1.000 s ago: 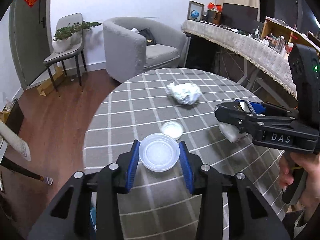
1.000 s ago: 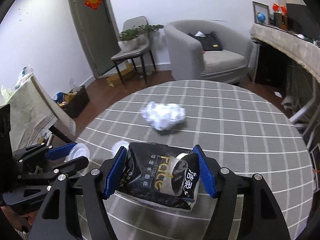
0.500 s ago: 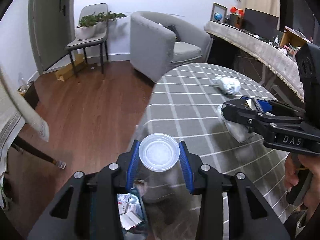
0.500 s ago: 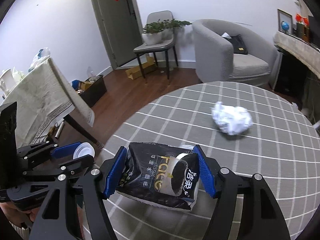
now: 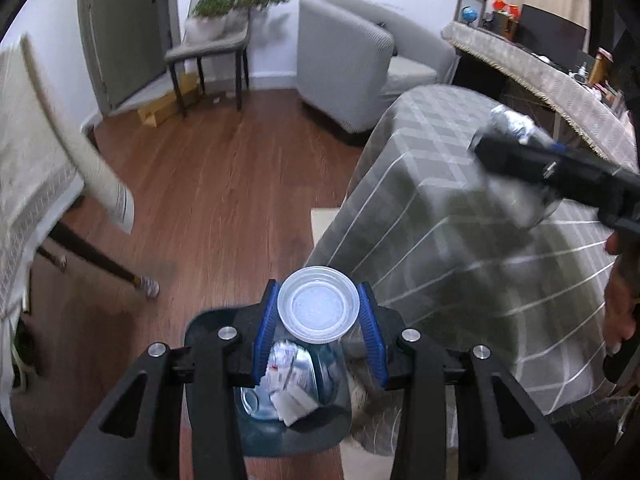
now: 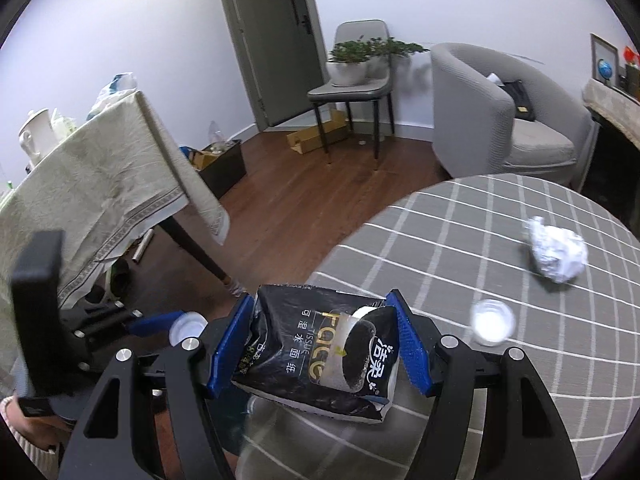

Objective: Collect trash
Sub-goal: 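Carry the plastic lid and black snack bag over the teal bin with both grippers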

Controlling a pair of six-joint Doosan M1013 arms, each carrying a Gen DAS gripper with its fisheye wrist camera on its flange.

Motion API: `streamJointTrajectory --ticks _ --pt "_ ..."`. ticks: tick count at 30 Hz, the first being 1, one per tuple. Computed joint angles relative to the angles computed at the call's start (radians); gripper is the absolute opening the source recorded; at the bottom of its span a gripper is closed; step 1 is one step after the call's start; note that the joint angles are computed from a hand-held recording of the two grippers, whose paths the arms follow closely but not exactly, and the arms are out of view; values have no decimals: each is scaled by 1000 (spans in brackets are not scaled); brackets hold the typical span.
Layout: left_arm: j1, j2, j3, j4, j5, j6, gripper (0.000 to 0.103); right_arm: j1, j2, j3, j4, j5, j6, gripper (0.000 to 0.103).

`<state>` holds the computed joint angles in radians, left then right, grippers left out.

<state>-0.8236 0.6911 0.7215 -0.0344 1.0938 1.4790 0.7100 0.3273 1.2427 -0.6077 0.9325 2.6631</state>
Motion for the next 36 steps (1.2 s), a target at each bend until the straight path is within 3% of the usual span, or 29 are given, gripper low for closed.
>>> streamJointTrajectory --ticks 14,30,32,36 --pt "67 22 107 -96 156 -57 42 8 119 -148 135 32 -140 69" --pt "86 48 178 -136 224 -22 42 7 196 -232 235 61 -216 69" --pt "84 51 183 -128 234 -21 44 20 219 -272 192 119 -245 69" --pt "83 41 196 -122 214 -10 56 13 219 -266 251 74 -261 69"
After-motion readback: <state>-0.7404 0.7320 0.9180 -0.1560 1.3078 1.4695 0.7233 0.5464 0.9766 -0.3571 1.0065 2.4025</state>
